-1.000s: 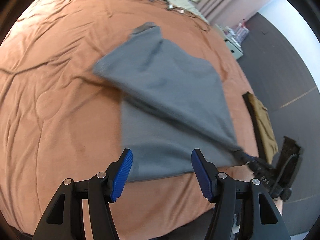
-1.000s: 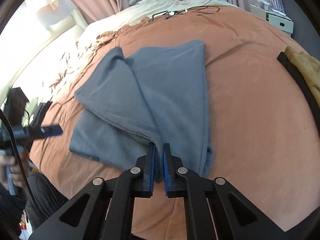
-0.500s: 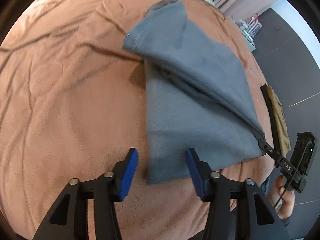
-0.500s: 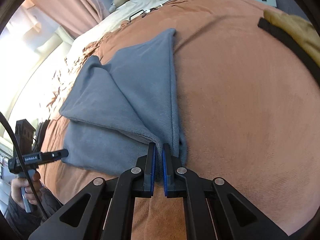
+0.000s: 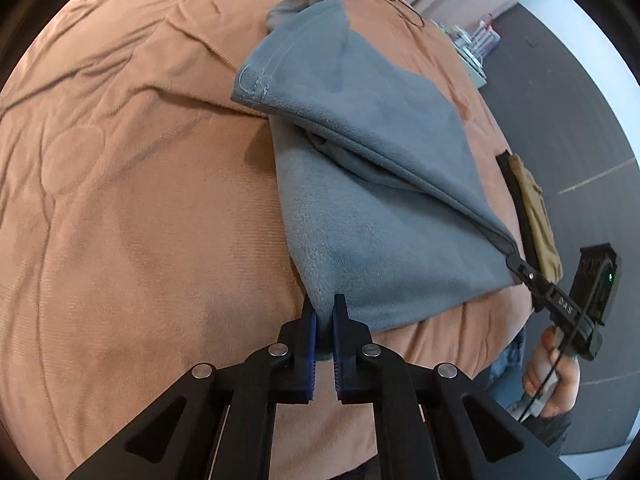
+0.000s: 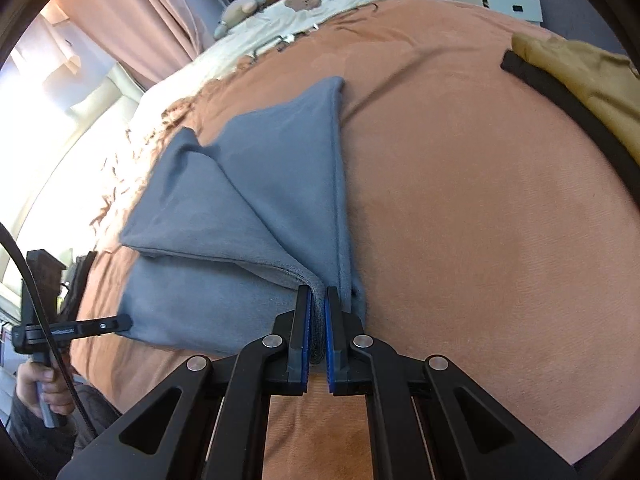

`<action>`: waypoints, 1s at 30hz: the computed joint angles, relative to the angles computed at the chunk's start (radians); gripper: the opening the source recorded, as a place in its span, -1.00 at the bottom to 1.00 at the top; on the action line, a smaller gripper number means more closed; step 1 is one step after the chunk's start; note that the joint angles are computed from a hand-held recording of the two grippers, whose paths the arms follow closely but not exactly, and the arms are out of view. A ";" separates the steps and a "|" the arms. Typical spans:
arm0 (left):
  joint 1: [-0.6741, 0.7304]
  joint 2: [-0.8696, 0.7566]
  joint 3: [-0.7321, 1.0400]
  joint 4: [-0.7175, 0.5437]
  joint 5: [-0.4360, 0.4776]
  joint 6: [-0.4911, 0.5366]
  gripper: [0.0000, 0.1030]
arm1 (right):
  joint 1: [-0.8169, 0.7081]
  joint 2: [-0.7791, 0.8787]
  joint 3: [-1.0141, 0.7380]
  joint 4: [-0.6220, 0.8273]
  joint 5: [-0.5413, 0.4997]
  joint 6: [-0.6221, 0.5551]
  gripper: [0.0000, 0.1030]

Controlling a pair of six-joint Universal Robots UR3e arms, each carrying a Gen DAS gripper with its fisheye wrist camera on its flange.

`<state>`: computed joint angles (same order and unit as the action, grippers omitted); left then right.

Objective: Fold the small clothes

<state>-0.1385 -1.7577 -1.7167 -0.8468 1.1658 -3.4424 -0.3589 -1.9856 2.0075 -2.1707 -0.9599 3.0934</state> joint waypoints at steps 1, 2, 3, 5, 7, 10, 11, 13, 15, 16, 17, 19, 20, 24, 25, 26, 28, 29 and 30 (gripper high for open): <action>-0.004 -0.004 0.006 -0.011 0.010 0.003 -0.87 | 0.011 0.016 -0.007 -0.009 -0.012 0.010 -0.96; -0.006 -0.011 0.013 -0.021 0.018 0.007 -0.87 | 0.012 0.012 0.006 -0.017 -0.012 0.014 -0.96; -0.008 -0.019 0.017 -0.035 0.026 0.010 -0.87 | 0.006 0.009 -0.002 -0.005 -0.005 0.009 -0.96; 0.005 -0.022 0.008 -0.038 0.009 0.010 -0.86 | -0.016 -0.013 -0.014 0.032 0.018 -0.007 -0.96; 0.030 -0.013 -0.012 -0.026 -0.032 -0.007 -0.79 | -0.026 -0.027 -0.026 0.054 0.022 -0.017 -0.96; 0.063 0.008 -0.048 0.014 -0.068 -0.041 -0.38 | -0.007 -0.001 -0.057 0.073 -0.001 -0.022 -0.96; 0.064 0.008 -0.050 0.026 -0.056 -0.053 -0.30 | 0.007 0.021 -0.077 0.088 -0.012 -0.027 -0.95; 0.074 0.003 -0.061 0.064 -0.058 -0.073 -0.25 | 0.023 0.045 -0.105 0.122 -0.024 -0.044 -0.93; 0.084 0.000 -0.071 0.094 -0.074 -0.094 -0.25 | 0.059 0.078 -0.191 0.181 -0.070 -0.060 -0.91; 0.089 0.000 -0.079 0.114 -0.082 -0.103 -0.25 | 0.085 0.094 -0.236 0.202 -0.104 -0.065 -0.90; 0.096 0.004 -0.087 0.131 -0.090 -0.104 -0.25 | 0.114 0.111 -0.287 0.223 -0.143 -0.071 -0.88; 0.105 0.003 -0.086 0.149 -0.093 -0.102 -0.25 | 0.170 0.155 -0.396 0.257 -0.210 -0.078 -0.51; 0.109 -0.002 -0.078 0.155 -0.091 -0.102 -0.25 | 0.200 0.183 -0.461 0.268 -0.236 -0.076 0.19; 0.132 0.003 -0.067 0.171 -0.097 -0.085 -0.25 | 0.322 0.290 -0.643 0.247 -0.314 -0.069 0.67; 0.133 0.002 -0.060 0.179 -0.093 -0.080 -0.25 | 0.352 0.327 -0.691 0.248 -0.321 -0.071 0.67; 0.138 0.006 -0.064 0.183 -0.093 -0.073 -0.25 | 0.382 0.362 -0.729 0.238 -0.326 -0.076 0.67; 0.134 -0.002 -0.049 0.191 -0.083 -0.068 -0.25 | 0.448 0.438 -0.806 0.225 -0.357 -0.089 0.67; 0.133 -0.005 -0.046 0.198 -0.080 -0.067 -0.25 | 0.477 0.476 -0.842 0.223 -0.371 -0.098 0.67; 0.134 -0.008 -0.043 0.206 -0.076 -0.067 -0.25 | 0.505 0.512 -0.873 0.220 -0.382 -0.109 0.66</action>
